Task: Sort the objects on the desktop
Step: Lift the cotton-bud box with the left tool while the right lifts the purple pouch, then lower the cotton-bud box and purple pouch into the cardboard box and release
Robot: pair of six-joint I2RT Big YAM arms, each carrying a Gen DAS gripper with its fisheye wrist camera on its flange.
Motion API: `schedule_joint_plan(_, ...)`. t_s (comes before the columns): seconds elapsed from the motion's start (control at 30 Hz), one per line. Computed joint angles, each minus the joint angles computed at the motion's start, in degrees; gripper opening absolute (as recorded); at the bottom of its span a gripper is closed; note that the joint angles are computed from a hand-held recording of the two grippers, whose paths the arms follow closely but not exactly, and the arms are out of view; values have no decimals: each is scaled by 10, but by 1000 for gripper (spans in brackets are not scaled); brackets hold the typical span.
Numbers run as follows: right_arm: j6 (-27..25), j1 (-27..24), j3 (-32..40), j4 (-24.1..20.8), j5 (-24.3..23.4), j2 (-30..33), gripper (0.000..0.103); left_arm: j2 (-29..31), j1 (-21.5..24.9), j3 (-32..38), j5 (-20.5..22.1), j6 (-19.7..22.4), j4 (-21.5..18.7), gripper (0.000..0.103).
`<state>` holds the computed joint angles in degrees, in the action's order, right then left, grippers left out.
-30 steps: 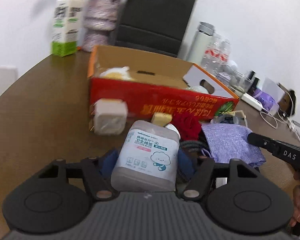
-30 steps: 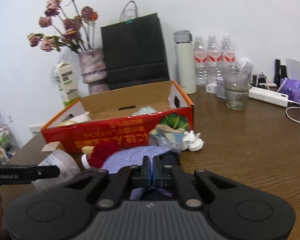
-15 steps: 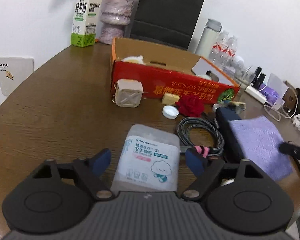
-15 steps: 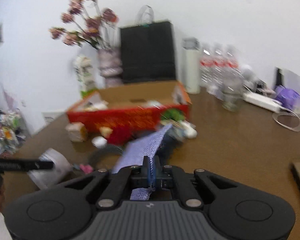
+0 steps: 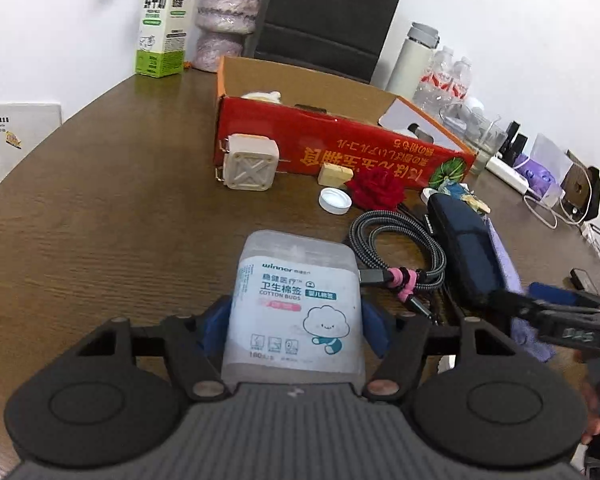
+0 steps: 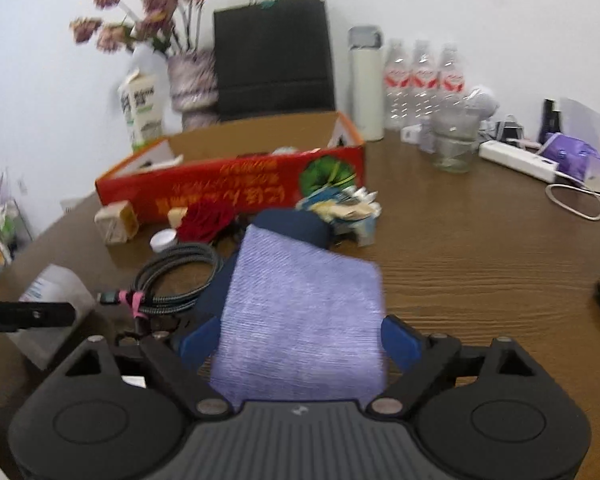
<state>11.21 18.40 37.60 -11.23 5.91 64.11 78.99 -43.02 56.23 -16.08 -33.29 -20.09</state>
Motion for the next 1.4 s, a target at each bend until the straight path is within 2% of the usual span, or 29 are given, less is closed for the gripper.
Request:
schedule_joint_plan(0.03, 3, 0, 5, -6, -6, 6, 86, -6, -1, -4, -4, -2, 2, 68)
schedule_joint_plan(0.07, 6, -3, 5, -10, -19, 7, 81, -11, -1, -8, -8, -3, 6, 68)
schedule_joint_plan(0.1, 8, -7, 3, -14, -35, 5, 70, -18, -1, -13, -13, -3, 12, 68)
schedule_joint_plan(0.13, 3, -7, -3, -12, -37, -3, 63, -26, -1, -18, -16, -4, 19, 68)
schedule_joint_plan(0.2, -5, -8, -8, -28, -32, -18, 32, -34, 3, -21, -20, -3, 27, 68)
schedule_joint_plan(0.23, -1, -11, -9, -37, -33, -24, 24, -36, 3, -20, -23, -2, 28, 68)
schedule_joint_plan(0.27, 3, -17, -10, -45, -40, -30, 10, -37, 4, -19, -26, 0, 30, 68)
schedule_joint_plan(0.4, 17, -40, -20, -55, -48, -73, 5, -41, 12, -10, -18, 8, 45, 68)
schedule_joint_plan(0.53, 14, -67, -7, -28, -61, -105, 4, -34, 53, 17, 68, 12, 94, 68)
schedule_joint_plan(0.63, -13, -75, 28, 13, -59, -83, 4, 9, 65, 88, 50, 51, 89, 68)
schedule_joint_plan(0.7, -38, -75, 70, 33, -61, -43, 4, 51, 79, 150, 76, 59, 74, 68)
schedule_joint_plan(0.8, -51, -76, 169, 31, -91, 51, 4, 131, 102, 264, 125, 34, 17, 68)
schedule_joint_plan(0.9, -62, -64, 296, -9, -80, 161, 4, 218, 111, 387, 107, 28, -54, 68)
schedule_joint_plan(1.03, -60, -58, 448, -104, -75, 281, 4, 326, 125, 546, 93, 30, -171, 68)
schedule_joint_plan(1.17, -65, -54, 582, -204, -45, 389, 4, 426, 134, 696, 55, 28, -288, 68)
schedule_joint_plan(1.27, -59, -51, 669, -273, -32, 463, 4, 498, 142, 806, 67, 24, -361, 68)
schedule_joint_plan(1.33, -51, -51, 723, -326, -43, 507, 5, 554, 146, 895, 77, 8, -432, 68)
schedule_joint_plan(1.4, -47, -50, 755, -362, -46, 538, 6, 592, 145, 954, 68, 8, -475, 68)
